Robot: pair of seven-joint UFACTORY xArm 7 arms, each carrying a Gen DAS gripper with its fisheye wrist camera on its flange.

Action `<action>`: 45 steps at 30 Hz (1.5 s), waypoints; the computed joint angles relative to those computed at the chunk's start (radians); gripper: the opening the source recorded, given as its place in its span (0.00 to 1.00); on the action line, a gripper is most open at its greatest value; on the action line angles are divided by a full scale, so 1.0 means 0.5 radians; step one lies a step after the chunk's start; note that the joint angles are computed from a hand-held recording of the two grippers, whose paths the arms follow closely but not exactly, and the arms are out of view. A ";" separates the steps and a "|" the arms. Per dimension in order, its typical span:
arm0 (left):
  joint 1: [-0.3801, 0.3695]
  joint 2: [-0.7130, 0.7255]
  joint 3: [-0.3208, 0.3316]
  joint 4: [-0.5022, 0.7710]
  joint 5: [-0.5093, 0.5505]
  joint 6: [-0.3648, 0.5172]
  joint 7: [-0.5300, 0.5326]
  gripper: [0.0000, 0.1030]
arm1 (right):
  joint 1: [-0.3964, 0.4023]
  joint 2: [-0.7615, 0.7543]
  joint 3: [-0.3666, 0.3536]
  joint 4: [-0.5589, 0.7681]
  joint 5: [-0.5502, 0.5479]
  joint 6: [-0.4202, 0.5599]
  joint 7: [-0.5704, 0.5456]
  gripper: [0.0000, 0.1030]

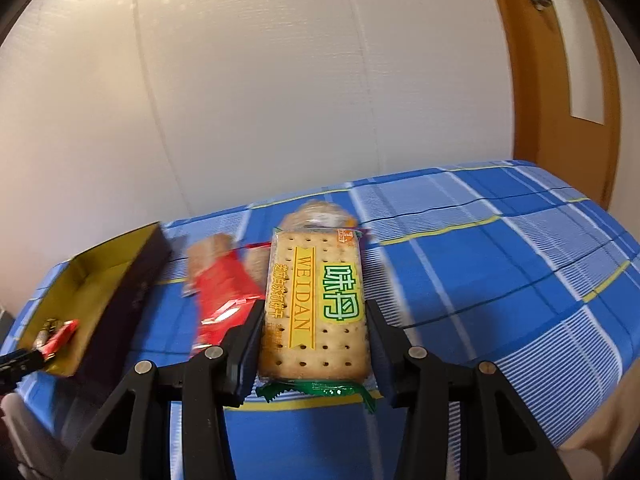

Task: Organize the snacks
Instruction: 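Place the red-and-white snack in the tin with left tool while right holds crackers, then lower the WEIDAN cracker pack into the gold tin and open the right tool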

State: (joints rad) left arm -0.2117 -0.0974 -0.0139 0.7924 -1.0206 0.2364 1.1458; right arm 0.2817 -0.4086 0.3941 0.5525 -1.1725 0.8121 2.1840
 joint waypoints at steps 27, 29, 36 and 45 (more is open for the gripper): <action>-0.024 -0.219 0.179 -0.234 -0.072 0.014 0.193 0.71 | 0.380 1.072 -0.359 1.137 -0.150 -0.525 -0.575 0.46; -0.017 -0.220 0.187 -0.240 -0.066 0.012 0.189 0.71 | 0.401 1.162 -0.412 1.224 -0.088 -0.619 -0.636 0.46; 0.012 -0.201 0.207 -0.232 -0.060 0.006 0.155 0.71 | 0.449 1.489 -0.515 1.530 0.309 -0.819 -0.979 0.47; 0.043 -0.197 0.193 -0.238 0.012 0.028 0.059 0.71 | 0.652 1.414 -0.742 1.447 0.313 -0.840 -0.959 0.48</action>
